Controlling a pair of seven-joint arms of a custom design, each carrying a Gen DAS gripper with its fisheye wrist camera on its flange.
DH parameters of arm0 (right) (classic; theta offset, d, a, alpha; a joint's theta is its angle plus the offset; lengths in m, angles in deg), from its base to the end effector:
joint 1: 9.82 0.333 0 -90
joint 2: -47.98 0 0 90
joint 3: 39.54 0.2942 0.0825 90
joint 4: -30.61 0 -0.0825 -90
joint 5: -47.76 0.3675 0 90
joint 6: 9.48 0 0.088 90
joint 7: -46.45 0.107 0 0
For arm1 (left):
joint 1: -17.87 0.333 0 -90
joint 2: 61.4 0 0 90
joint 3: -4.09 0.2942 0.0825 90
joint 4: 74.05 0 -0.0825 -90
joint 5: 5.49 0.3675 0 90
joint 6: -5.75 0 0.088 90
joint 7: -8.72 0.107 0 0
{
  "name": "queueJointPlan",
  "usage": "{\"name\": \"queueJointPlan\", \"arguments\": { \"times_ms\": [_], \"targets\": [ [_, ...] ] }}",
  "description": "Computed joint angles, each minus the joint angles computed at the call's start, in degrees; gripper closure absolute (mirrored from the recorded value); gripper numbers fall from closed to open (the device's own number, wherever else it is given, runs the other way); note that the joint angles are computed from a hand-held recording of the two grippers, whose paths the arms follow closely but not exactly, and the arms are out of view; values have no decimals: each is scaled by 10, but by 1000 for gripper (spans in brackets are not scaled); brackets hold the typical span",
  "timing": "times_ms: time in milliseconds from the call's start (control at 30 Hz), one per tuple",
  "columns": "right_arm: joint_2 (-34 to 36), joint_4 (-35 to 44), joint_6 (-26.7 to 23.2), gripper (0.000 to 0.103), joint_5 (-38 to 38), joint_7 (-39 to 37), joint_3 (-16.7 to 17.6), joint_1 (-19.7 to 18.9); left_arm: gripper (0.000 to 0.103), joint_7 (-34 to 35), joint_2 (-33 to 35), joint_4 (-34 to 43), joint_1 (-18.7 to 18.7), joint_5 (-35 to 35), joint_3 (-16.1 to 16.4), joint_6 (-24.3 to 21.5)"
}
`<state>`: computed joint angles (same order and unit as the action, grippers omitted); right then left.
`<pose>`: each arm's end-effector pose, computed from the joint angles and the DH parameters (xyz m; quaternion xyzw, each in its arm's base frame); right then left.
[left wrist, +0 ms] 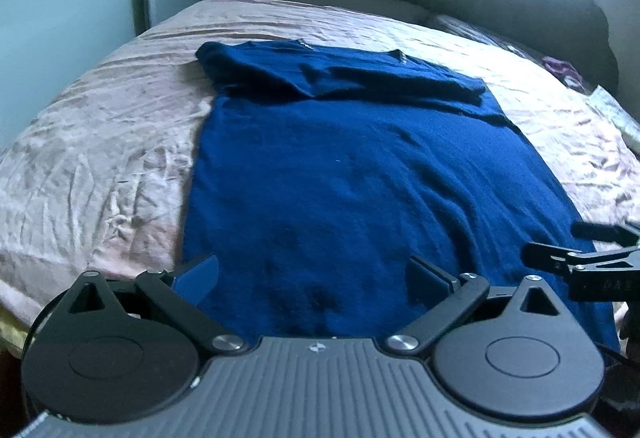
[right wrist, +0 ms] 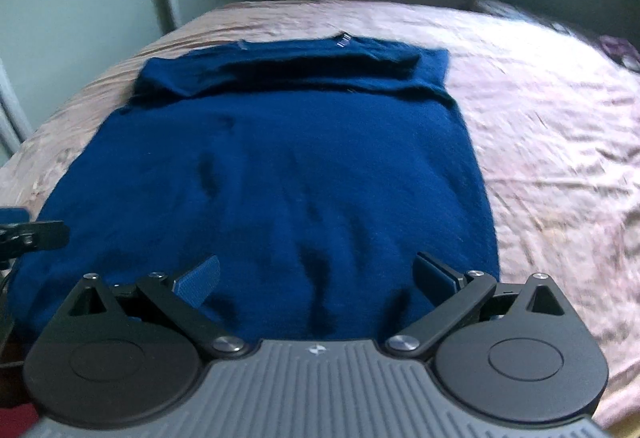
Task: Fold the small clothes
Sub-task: 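Move both grippers down toward the sweater's ribbed hem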
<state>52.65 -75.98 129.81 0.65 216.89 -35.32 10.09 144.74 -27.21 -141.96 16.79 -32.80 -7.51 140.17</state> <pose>0.5553 0.2449 0.5111 -0.4781 0.7855 -0.2928 0.2620 0.7299 -0.1259 0.4987 -0.3838 0.8442 -0.3549 0.1184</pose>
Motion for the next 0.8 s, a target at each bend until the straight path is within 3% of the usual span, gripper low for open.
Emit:
{"name": "queueJointPlan", "arguments": {
  "times_ms": [233,300,467,533,567,633,733,800],
  "targets": [
    [25,40,-38,0,-9,-40,3,14,2,19,-14,-24,-5,-3,-3,18],
    [23,36,-28,0,-6,-36,1,15,2,17,-16,-27,-7,-6,-4,25],
    [-7,-15,69,0,9,-4,-4,1,2,38,-30,-49,-7,-14,-8,48],
    [-16,-37,121,0,23,-4,-5,-8,2,42,-29,-45,-6,-15,-7,41],
    [-16,-39,124,0,20,0,-4,-9,2,40,-26,-40,-6,-14,-5,34],
    [-18,-30,89,0,-52,55,-1,1,3,34,-19,-27,-5,-10,-2,18],
    [-38,-33,45,0,-226,181,8,15,3,14,-12,-16,-11,5,7,13],
    [-45,-40,48,0,-287,203,12,12,3,0,-12,-16,-15,15,12,14]
  ]
}}
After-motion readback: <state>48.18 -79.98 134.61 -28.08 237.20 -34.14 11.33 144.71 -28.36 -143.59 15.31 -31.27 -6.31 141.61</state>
